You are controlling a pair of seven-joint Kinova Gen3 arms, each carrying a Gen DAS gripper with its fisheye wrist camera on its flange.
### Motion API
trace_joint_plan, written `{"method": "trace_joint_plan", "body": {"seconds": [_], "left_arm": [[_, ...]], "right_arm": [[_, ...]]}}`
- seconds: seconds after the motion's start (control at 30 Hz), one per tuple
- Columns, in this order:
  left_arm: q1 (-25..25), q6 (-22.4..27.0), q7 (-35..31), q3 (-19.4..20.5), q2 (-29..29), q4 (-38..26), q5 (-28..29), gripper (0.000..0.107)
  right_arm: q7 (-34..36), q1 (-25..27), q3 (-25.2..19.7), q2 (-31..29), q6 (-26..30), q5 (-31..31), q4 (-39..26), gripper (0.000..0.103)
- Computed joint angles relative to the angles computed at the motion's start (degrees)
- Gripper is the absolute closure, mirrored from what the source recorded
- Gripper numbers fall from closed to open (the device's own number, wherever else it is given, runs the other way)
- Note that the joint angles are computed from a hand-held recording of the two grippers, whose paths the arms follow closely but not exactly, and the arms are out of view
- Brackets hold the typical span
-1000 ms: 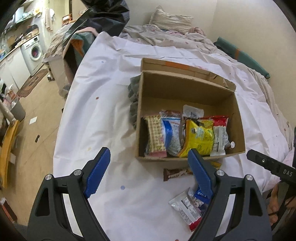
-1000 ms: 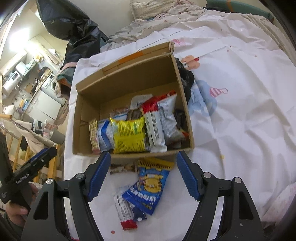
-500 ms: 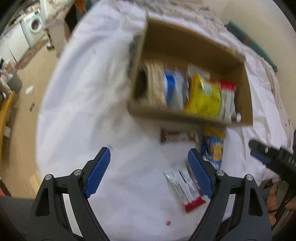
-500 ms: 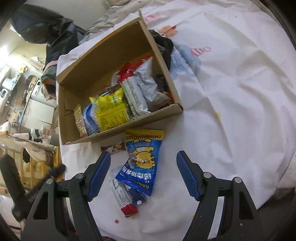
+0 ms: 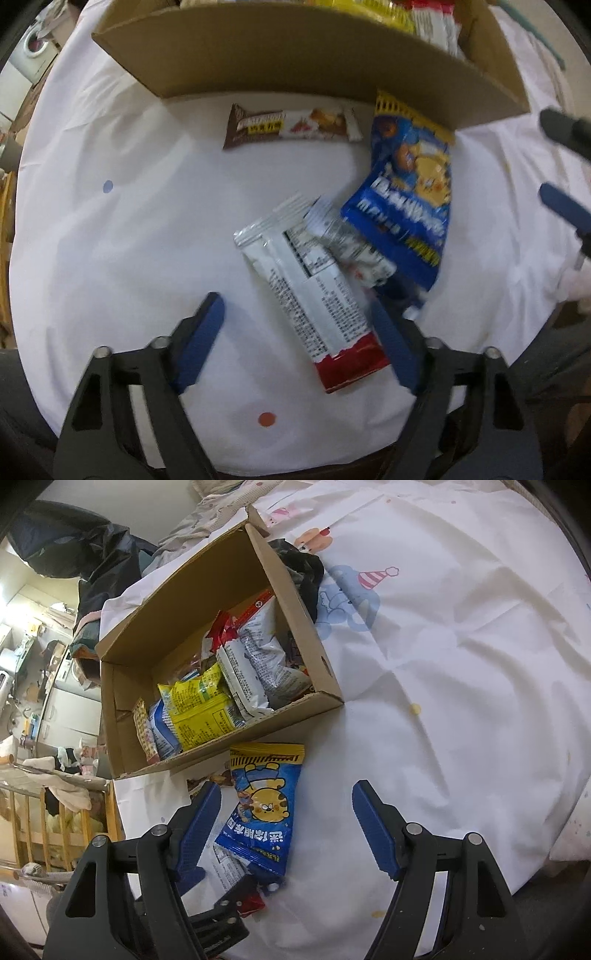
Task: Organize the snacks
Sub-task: 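Grasp a white-red bar with the left tool while the right tool grasps the blue tiger bag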
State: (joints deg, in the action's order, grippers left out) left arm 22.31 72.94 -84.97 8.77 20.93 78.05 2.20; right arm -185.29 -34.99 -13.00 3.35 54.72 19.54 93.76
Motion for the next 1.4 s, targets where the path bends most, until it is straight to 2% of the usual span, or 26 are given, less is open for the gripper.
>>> {"method": "trace_joint_plan", "body": {"seconds": [0.17, 0.23, 0.27, 0.3, 0.43, 0.6, 0.8, 0.93, 1.03, 1.23, 1.4], "left_arm": [[-0.91, -0.11, -1.96, 0.10, -0.71, 1.01, 0.32, 0.050], [-0.73, 0.05, -2.21, -0.14, -1.16, 1.40, -0.62, 0.063], [-0.50, 0.10, -2.25, -0.22, -1.02, 1.20, -1.31, 0.075], [-0.66, 0.62, -2.69, -0.23, -0.93, 1.03, -1.33, 0.080], [-1.86, 3.85, -4.28, 0.00, 0.07, -1.81, 0.42, 0.080], [-3.79, 5.48, -6.48, -0.43, -0.75, -5.41, 1.66, 0.080], [-5.24, 7.33, -8.48, -1.04, -2.01, -9.50, 1.63, 0.080], [-7.05, 6.47, -9.88, -1.32, -1.46, -10.55, 2.37, 0.080], [-8.64, 4.71, -10.05, -1.79, -1.19, -9.27, 4.57, 0.080], [-10.26, 1.13, -11.19, -1.94, -3.28, -7.38, 5.71, 0.080], [-11.63, 2.25, -10.35, -2.12, -2.67, -7.70, 7.23, 0.080]], "right_arm": [[-0.23, 0.16, -0.12, -0.34, -1.19, 0.06, 0.42, 0.027], [0.46, 0.22, -0.14, 0.02, -1.12, -0.20, 0.02, 0.027], [0.75, 0.21, -0.10, 0.18, -1.13, -0.34, -0.15, 0.027], [1.05, 0.22, -0.04, 0.31, -1.21, -0.54, -0.28, 0.027], [1.36, 0.01, 0.12, 0.37, -1.42, -0.50, -0.49, 0.027], [0.79, 0.02, 0.06, -0.23, -1.96, -0.39, 0.20, 0.027], [3.31, 1.17, 0.43, 1.03, -2.06, -4.75, 0.05, 0.027], [9.00, 1.87, 1.26, 5.05, -1.87, -9.85, -2.61, 0.027], [13.77, 1.77, 1.69, 10.38, 0.63, -11.41, -7.62, 0.026], [17.12, -2.08, 5.16, 17.98, 7.26, -10.81, -15.84, 0.024], [18.72, -3.84, 6.67, 21.08, 11.02, -10.74, -19.56, 0.021]]}}
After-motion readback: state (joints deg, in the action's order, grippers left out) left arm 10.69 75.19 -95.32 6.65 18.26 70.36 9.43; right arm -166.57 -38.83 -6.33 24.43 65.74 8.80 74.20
